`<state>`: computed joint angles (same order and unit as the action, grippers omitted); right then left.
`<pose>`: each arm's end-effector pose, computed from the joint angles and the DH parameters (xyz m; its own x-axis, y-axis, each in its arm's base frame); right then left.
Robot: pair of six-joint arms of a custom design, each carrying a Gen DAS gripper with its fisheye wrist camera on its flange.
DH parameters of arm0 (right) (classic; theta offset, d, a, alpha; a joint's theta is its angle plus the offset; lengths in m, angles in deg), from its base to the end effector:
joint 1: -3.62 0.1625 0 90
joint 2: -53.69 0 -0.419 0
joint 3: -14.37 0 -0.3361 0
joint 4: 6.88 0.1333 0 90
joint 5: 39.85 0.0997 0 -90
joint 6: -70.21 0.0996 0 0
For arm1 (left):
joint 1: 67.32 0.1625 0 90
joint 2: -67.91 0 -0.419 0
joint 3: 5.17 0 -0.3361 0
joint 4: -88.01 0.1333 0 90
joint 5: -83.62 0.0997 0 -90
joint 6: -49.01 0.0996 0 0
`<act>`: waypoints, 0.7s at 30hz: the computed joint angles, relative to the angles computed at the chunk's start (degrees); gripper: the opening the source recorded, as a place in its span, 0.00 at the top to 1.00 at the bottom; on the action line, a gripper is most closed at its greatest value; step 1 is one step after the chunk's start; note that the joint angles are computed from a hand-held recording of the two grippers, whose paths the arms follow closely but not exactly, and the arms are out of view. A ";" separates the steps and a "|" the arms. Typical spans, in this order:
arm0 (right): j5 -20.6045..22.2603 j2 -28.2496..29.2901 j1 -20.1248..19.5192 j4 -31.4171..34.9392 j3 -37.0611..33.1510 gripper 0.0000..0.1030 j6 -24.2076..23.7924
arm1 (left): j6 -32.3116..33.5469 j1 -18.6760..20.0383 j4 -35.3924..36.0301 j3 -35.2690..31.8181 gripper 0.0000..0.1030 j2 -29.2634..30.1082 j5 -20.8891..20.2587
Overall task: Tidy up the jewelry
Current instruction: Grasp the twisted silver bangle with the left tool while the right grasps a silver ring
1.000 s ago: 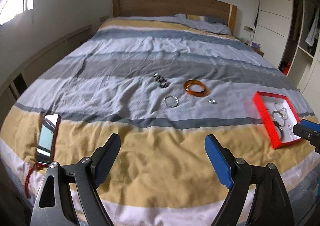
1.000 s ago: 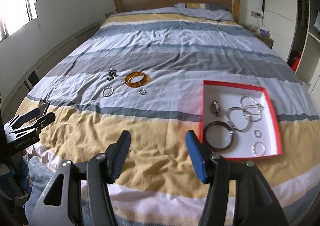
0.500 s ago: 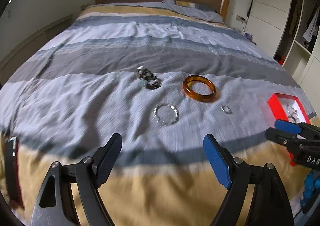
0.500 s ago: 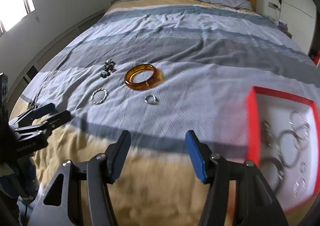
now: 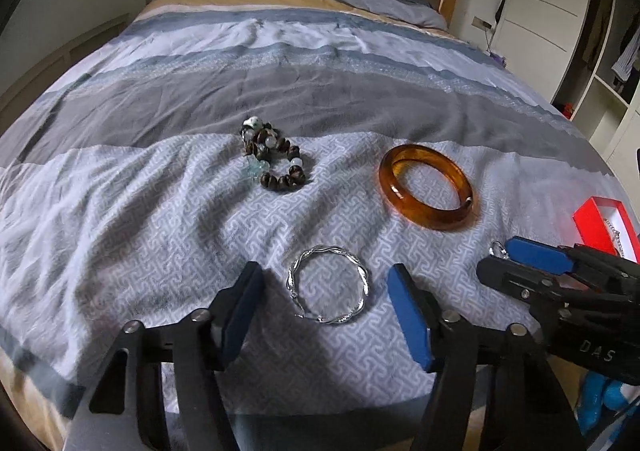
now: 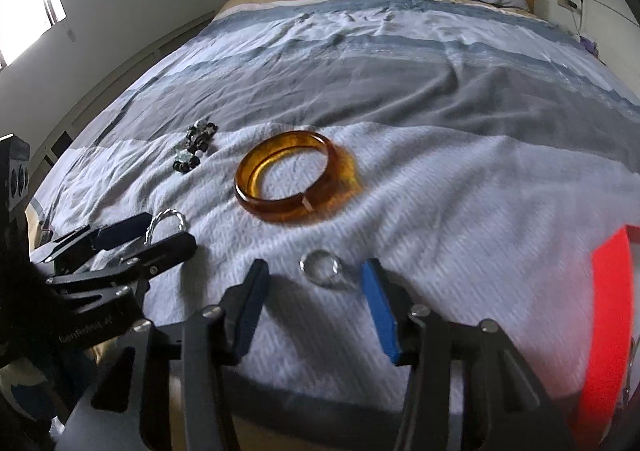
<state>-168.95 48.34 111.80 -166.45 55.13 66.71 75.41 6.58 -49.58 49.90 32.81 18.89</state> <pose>0.3219 -0.7542 -0.0012 -0.8305 0.0462 0.5552 -0.3094 0.7905 -0.5286 -0.0498 -0.8066 0.2551 -0.7181 0.4328 -0.5449 0.6308 0.7356 -0.2471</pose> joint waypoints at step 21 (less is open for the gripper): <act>1.21 -6.45 2.91 -6.25 12.11 0.81 1.03 | -0.29 -1.49 -3.39 11.06 0.63 -7.72 -0.50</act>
<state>-167.74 41.89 114.71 -172.70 67.24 67.74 75.12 5.09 -52.97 60.96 25.09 18.40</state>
